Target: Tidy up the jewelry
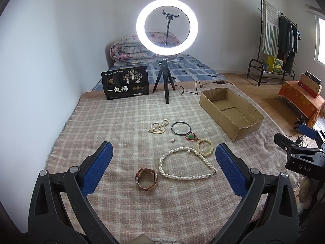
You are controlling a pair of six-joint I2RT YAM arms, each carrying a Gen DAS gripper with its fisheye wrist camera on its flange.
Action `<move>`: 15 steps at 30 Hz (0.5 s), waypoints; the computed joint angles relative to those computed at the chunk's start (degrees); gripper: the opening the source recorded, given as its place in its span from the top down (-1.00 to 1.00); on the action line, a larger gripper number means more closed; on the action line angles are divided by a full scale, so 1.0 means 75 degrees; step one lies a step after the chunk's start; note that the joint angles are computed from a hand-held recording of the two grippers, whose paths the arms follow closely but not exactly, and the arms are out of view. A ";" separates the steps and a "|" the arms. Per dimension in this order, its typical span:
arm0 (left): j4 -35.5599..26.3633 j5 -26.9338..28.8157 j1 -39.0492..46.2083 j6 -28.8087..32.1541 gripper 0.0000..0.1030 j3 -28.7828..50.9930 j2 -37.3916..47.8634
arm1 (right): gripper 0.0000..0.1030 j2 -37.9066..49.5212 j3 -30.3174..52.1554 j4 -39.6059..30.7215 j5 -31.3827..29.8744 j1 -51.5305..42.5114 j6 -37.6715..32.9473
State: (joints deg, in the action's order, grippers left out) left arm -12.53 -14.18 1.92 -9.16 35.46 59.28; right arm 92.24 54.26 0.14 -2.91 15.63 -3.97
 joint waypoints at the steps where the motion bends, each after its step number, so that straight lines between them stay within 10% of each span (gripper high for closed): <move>1: 0.0007 0.0004 0.0005 -0.0003 -0.99 -0.0011 -0.0011 | -0.99 -0.0003 -0.0001 -0.0001 -0.0005 -0.0002 -0.0003; 15: 0.0073 0.0114 0.0214 0.0051 -0.99 0.0113 0.0149 | -0.99 0.0023 0.0033 -0.0018 0.0009 0.0048 0.0037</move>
State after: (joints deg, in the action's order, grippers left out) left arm -11.98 -13.33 3.52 -8.78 36.30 60.39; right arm 92.41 54.51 0.00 -2.84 15.99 -3.69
